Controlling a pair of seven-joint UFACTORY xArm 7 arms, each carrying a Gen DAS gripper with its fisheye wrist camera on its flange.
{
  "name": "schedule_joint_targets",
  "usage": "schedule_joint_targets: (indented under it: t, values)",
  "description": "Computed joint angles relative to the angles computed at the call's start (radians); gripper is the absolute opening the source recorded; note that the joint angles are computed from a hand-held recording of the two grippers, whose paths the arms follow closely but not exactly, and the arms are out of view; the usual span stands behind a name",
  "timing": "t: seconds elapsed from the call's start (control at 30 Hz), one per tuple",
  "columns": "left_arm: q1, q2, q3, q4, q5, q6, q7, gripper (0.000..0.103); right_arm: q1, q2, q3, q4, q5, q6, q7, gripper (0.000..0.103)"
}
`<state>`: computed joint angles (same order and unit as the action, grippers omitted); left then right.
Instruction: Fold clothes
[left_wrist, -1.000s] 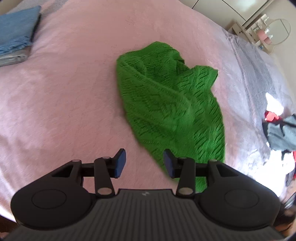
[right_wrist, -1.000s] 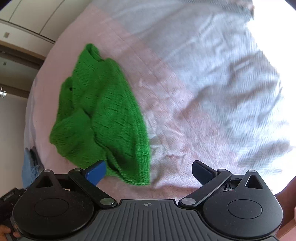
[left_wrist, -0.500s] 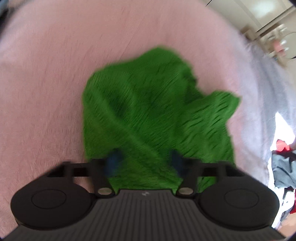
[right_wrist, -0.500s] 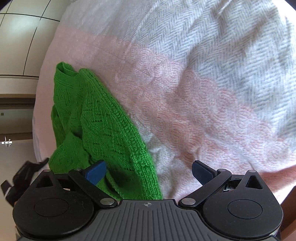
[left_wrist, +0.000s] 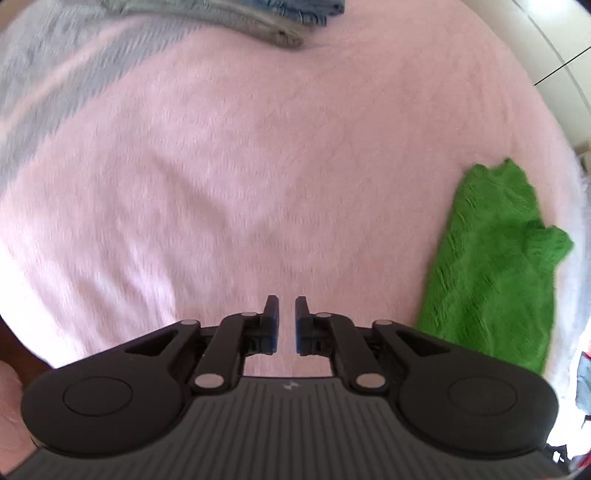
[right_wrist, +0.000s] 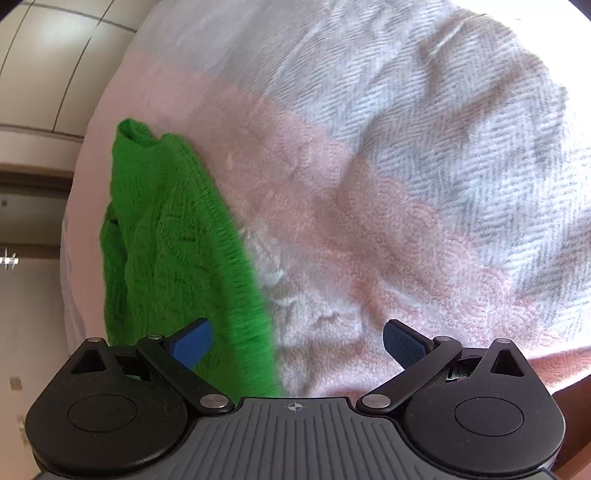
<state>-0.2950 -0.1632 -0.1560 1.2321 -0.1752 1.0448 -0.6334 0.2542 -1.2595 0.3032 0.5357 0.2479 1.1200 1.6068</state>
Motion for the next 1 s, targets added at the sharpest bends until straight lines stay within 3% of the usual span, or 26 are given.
schedule_joint_targets:
  t: [0.03, 0.2, 0.27, 0.37, 0.4, 0.43, 0.47, 0.57, 0.7, 0.8, 0.9, 0.93, 1.0]
  values:
    - [-0.014, -0.008, -0.004, -0.025, -0.039, -0.037, 0.026, 0.027, 0.008, 0.003, 0.011, -0.012, 0.012, -0.032, 0.001, 0.102]
    - [-0.102, 0.034, -0.028, -0.086, -0.273, -0.209, 0.176, 0.041, 0.050, 0.017, 0.067, -0.077, 0.049, -0.169, 0.048, 0.102]
    - [-0.122, 0.068, -0.041, -0.087, -0.304, -0.242, 0.181, 0.041, 0.064, 0.021, 0.084, -0.101, 0.049, -0.213, 0.078, 0.084]
    - [-0.138, 0.111, -0.052, -0.089, -0.339, -0.280, 0.180, 0.037, 0.076, 0.030, 0.093, -0.131, 0.034, -0.278, 0.117, 0.071]
    - [-0.140, 0.121, -0.054, -0.087, -0.348, -0.287, 0.180, 0.030, 0.087, 0.047, 0.080, -0.130, 0.024, -0.292, 0.107, 0.060]
    - [-0.141, 0.128, -0.052, -0.083, -0.372, -0.286, 0.187, 0.005, 0.097, 0.065, 0.065, -0.127, 0.015, -0.305, 0.093, 0.016]
    - [-0.139, 0.133, -0.049, -0.080, -0.400, -0.288, 0.201, 0.005, 0.107, 0.083, 0.051, -0.124, 0.008, -0.317, 0.078, 0.007]
    - [-0.135, 0.080, -0.045, -0.095, -0.401, -0.308, 0.260, 0.004, 0.116, 0.082, 0.031, -0.092, -0.048, -0.329, 0.015, 0.005]
    - [-0.152, -0.096, -0.015, -0.195, -0.444, -0.329, 0.384, 0.004, 0.124, -0.030, 0.029, 0.000, -0.101, -0.175, -0.046, 0.004]
    - [-0.165, -0.185, -0.009, -0.256, -0.424, -0.217, 0.342, 0.005, 0.156, -0.069, 0.040, 0.063, -0.039, 0.012, -0.042, 0.004]
    - [-0.167, -0.181, -0.050, -0.257, -0.301, -0.055, 0.255, 0.006, 0.194, -0.027, 0.045, 0.089, 0.055, 0.193, -0.043, 0.005]
    - [-0.170, -0.170, -0.056, -0.248, -0.284, -0.026, 0.240, 0.006, 0.190, -0.011, 0.044, 0.100, 0.076, 0.248, -0.034, 0.010]
    - [-0.177, -0.152, -0.049, -0.225, -0.287, -0.025, 0.252, 0.008, 0.156, 0.013, 0.039, 0.136, 0.064, 0.327, -0.036, 0.030]
